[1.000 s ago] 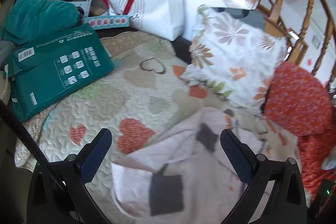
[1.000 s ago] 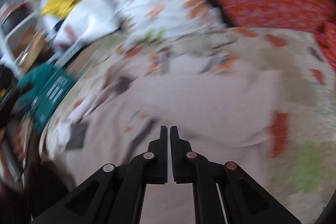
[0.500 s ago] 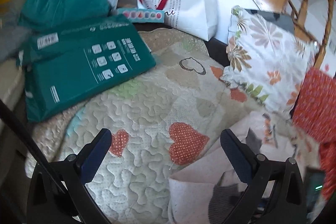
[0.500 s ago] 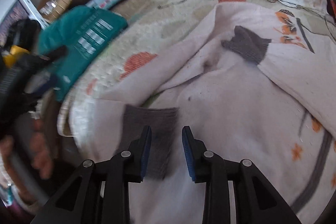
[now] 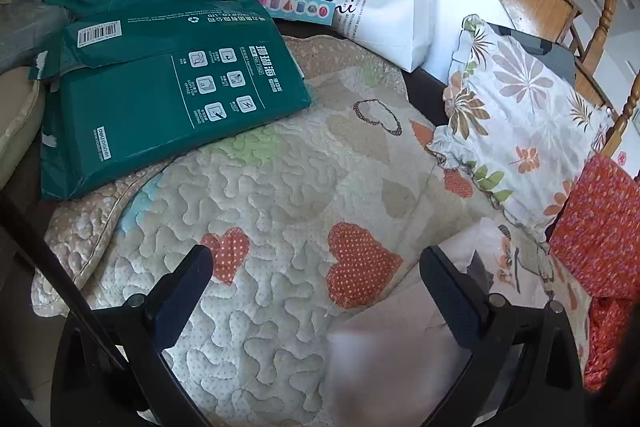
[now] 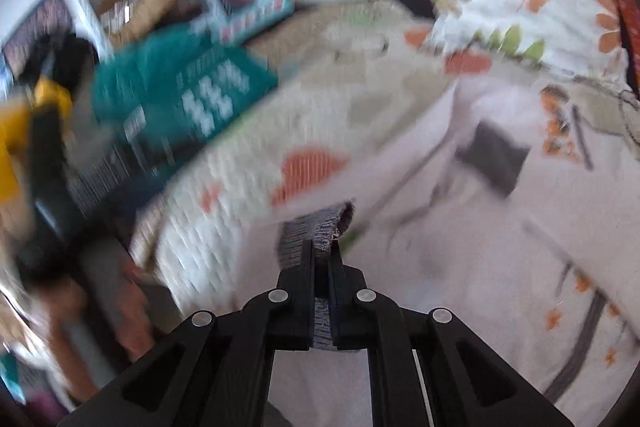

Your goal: Fold small clothes

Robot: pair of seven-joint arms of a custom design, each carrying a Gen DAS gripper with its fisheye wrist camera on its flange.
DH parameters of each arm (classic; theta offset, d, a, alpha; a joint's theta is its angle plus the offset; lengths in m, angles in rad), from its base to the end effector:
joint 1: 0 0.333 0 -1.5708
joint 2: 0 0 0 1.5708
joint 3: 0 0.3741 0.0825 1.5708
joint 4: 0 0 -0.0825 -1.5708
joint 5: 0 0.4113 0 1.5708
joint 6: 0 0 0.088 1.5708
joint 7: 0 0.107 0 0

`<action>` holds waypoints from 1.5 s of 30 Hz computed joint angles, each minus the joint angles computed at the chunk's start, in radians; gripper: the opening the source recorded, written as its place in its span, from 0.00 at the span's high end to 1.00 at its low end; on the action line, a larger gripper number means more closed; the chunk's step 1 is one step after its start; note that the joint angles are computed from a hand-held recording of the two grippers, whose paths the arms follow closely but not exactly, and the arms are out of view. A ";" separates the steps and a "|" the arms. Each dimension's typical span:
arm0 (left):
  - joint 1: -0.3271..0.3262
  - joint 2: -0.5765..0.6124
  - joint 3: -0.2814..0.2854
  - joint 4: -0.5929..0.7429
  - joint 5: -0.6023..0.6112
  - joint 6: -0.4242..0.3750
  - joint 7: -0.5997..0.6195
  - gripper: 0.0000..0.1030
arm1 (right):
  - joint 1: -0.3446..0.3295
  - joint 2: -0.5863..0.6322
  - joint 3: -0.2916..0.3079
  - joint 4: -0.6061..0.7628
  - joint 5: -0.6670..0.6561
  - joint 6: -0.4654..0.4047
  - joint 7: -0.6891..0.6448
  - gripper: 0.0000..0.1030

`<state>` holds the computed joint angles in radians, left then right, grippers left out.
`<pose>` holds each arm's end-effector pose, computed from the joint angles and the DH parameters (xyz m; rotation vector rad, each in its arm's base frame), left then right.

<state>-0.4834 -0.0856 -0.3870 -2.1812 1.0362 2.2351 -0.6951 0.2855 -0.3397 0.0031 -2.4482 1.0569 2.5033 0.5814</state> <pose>0.3759 -0.4128 0.4943 -2.2520 0.9556 -0.9093 0.4515 0.1279 0.5055 -1.9855 1.1533 0.0092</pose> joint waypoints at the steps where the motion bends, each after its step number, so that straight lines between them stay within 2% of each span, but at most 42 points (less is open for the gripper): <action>1: -0.001 0.003 -0.001 0.003 -0.005 -0.005 0.007 0.00 | -0.011 -0.010 -0.028 0.013 0.026 -0.015 0.000 0.94; 3: -0.004 0.013 -0.002 0.014 -0.013 -0.012 0.027 0.00 | -0.057 -0.025 -0.088 0.037 0.073 -0.036 0.013 0.94; 6: -0.010 0.034 0.000 0.034 -0.019 -0.009 0.053 0.00 | -0.172 -0.016 -0.151 0.092 0.007 -0.068 0.096 0.94; 10: -0.016 0.078 0.010 0.071 -0.025 0.031 0.092 0.00 | -0.335 0.058 -0.185 0.133 -0.154 -0.013 0.246 0.94; 13: -0.027 0.122 0.017 0.112 -0.036 0.045 0.136 0.00 | -0.409 0.109 -0.170 0.113 -0.280 0.071 0.320 0.94; 16: -0.044 0.170 0.025 0.162 -0.047 0.042 0.189 0.00 | -0.438 0.137 -0.172 0.083 -0.340 0.089 0.339 0.94; 20: -0.067 0.226 0.036 0.218 -0.067 0.053 0.266 0.00 | -0.440 0.141 -0.181 0.073 -0.316 0.093 0.303 0.92; 25: -0.089 0.288 0.050 0.277 -0.129 0.052 0.414 0.00 | -0.469 0.101 -0.182 0.041 -0.376 0.157 0.296 0.91; 27: -0.096 0.302 0.058 0.287 -0.142 0.062 0.441 0.00 | -0.482 0.090 -0.201 0.035 -0.369 0.146 0.295 0.88; 28: -0.097 0.306 0.062 0.288 -0.148 0.071 0.447 0.00 | -0.484 0.093 -0.212 0.035 -0.350 0.139 0.285 0.81; 29: -0.097 0.309 0.066 0.287 -0.155 0.083 0.450 0.00 | -0.487 0.094 -0.221 0.034 -0.335 0.130 0.277 0.72; 30: -0.095 0.311 0.069 0.284 -0.165 0.103 0.453 0.00 | -0.491 0.094 -0.234 0.032 -0.315 0.110 0.262 0.69; 34: -0.071 0.330 0.073 0.270 -0.246 0.193 0.497 0.00 | -0.509 0.085 -0.248 0.014 -0.284 0.027 0.238 0.68; 38: -0.080 0.343 0.077 0.284 -0.273 0.179 0.557 0.00 | -0.509 0.056 -0.260 -0.025 -0.218 -0.075 0.189 0.67; 40: -0.078 0.339 0.076 0.276 -0.281 0.204 0.591 0.00 | -0.508 0.051 -0.284 -0.027 -0.164 -0.178 0.165 0.65; 45: -0.050 0.283 0.075 0.175 -0.297 0.396 0.626 0.01 | -0.542 0.072 -0.313 -0.031 -0.069 -0.389 0.172 0.65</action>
